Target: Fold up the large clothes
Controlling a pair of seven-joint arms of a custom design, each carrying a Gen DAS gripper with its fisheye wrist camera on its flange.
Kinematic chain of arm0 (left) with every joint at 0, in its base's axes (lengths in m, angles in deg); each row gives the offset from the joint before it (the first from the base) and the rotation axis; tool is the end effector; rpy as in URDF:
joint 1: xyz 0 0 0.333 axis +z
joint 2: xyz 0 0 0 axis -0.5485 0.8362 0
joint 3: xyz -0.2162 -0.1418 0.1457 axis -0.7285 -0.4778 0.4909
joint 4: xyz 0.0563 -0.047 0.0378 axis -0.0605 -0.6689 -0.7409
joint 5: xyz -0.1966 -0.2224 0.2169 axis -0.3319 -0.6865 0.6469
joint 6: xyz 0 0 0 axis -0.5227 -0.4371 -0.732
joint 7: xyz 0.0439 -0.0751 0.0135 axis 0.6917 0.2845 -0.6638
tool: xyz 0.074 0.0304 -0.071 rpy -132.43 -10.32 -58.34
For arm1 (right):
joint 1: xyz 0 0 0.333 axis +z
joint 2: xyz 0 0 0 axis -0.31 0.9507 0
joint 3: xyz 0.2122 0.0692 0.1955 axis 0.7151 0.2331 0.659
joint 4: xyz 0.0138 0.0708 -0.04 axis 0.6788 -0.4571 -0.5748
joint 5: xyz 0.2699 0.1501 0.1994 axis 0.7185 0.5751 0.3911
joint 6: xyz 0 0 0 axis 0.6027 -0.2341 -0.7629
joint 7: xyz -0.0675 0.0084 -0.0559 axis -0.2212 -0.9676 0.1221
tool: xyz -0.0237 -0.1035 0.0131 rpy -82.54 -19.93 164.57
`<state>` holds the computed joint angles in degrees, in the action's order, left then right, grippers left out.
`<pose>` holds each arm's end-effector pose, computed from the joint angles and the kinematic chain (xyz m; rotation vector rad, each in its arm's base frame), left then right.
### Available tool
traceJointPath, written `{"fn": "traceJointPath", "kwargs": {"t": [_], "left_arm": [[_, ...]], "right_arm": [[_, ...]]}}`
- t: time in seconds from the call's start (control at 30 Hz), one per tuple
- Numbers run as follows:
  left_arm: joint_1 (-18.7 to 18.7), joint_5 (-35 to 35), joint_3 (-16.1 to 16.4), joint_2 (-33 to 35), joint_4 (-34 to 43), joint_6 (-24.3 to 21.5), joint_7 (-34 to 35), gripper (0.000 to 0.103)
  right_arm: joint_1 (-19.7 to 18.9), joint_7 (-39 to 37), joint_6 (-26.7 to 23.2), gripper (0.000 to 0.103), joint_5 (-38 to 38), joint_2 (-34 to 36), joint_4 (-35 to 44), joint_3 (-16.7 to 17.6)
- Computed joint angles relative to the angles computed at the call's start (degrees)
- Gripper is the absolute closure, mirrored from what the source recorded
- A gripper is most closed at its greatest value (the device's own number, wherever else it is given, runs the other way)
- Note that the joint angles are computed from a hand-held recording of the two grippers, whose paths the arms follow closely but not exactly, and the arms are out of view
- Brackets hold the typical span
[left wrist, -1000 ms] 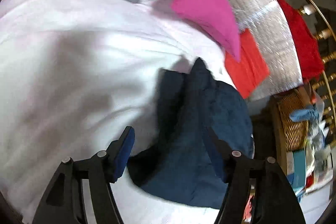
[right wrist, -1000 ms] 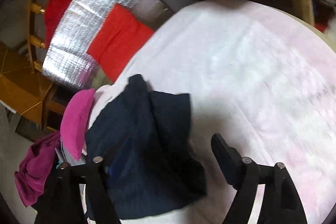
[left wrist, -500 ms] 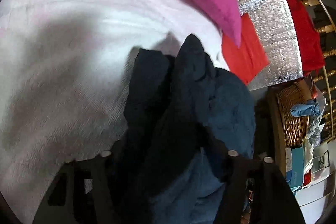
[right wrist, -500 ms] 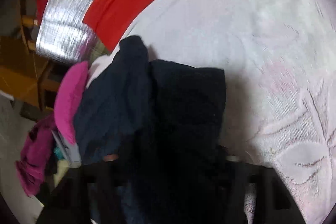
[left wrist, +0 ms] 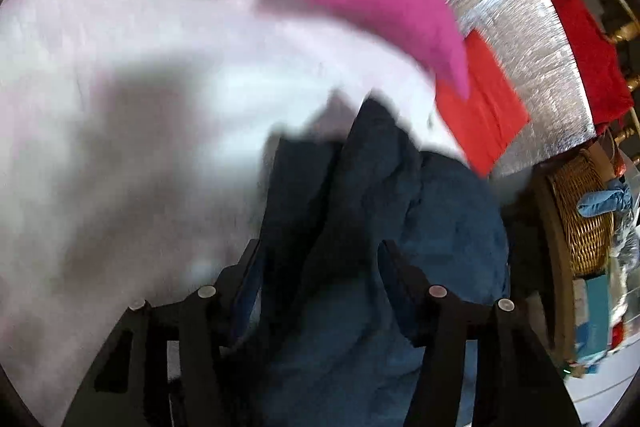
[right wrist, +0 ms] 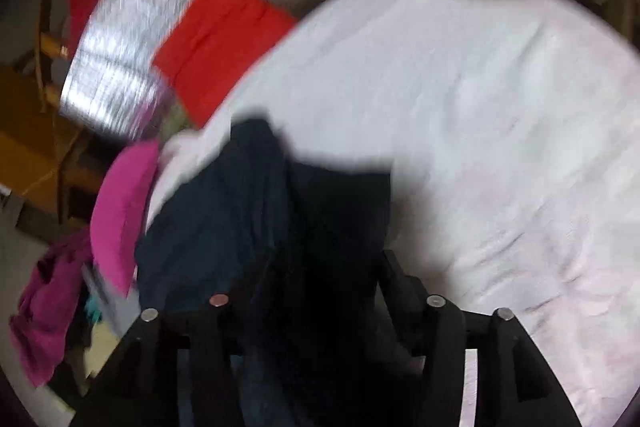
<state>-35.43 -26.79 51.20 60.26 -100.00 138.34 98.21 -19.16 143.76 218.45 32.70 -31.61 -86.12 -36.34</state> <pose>0.5372 -0.0302 0.4364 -2.5097 1.2483 -1.2352 0.6182 0.0709 0.3954 -1.1556 2.0122 -0.0733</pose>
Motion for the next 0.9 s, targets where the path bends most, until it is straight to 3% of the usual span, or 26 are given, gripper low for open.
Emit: {"fn": "traceJointPath", "kwargs": {"t": [0.1, 0.13, 0.2, 0.27, 0.37, 0.4, 0.6, 0.63, 0.67, 0.7, 0.77, 0.8, 0.9], "left_arm": [[-0.59, -2.70, -0.43, 0.45, 2.31, 3.52, 4.13, 0.036], [-0.61, -4.49, -0.51, 0.94, 3.23, 3.28, 6.52, 0.033], [-0.62, -1.63, -0.74, 3.67, 6.82, 1.77, 5.44, 0.033], [-0.21, 2.59, -0.92, 7.08, 10.74, -0.35, 2.31, 0.033], [0.86, 7.64, -0.98, 11.16, 14.67, -2.84, -2.87, 0.033], [1.57, 7.37, -1.64, 11.88, 15.21, -2.74, -3.04, 0.033], [1.75, 16.47, -1.84, 15.03, 16.12, -0.79, -8.13, 0.033], [1.54, 18.23, -1.60, 15.27, 16.14, -0.71, -9.33, 0.033], [0.75, 21.17, -0.71, 15.52, 16.16, -0.67, -11.49, 0.033], [0.26, 23.38, -0.20, 15.76, 16.19, -0.36, -13.17, 0.033], [0.20, 26.01, 0.15, 15.70, 15.81, 0.14, -15.33, 0.033], [0.33, 26.95, 0.18, 15.69, 15.66, 0.33, -16.17, 0.033], [-1.01, 32.63, 2.47, 15.81, 15.22, -0.11, -22.41, 0.033]], "right_arm": [[-0.49, -3.18, 6.73, 0.032, 2.47, 0.24, 0.86, 1.71], [0.50, -1.15, 6.28, 0.033, -0.33, 1.42, 2.73, 0.69], [0.90, 2.65, 4.98, 0.033, -4.72, 4.22, 6.51, 0.38], [2.42, 6.83, 2.85, 0.033, -9.86, 7.38, 11.18, -1.20], [7.95, 15.73, 0.00, 0.033, -21.73, 13.55, 20.08, -7.38], [8.93, 16.22, -2.07, 0.033, -20.80, 13.97, 21.19, -8.66], [6.72, 23.34, -12.09, 0.033, -29.12, 26.26, 38.51, -6.77], [6.05, 23.61, -13.84, 0.036, -29.67, 27.87, 40.68, -5.99], [5.53, 23.73, -15.29, 0.052, -30.67, 29.35, 42.59, -5.13], [5.96, 24.38, -16.56, 0.060, -31.93, 30.39, 44.11, -5.55], [5.56, 24.28, -14.19, 0.079, -33.19, 29.85, 42.70, -4.77], [5.08, 23.76, -11.67, 0.082, -33.08, 28.40, 40.11, -4.11], [9.01, 28.86, -9.91, 0.083, -39.43, 27.50, 38.89, -9.51]]}}
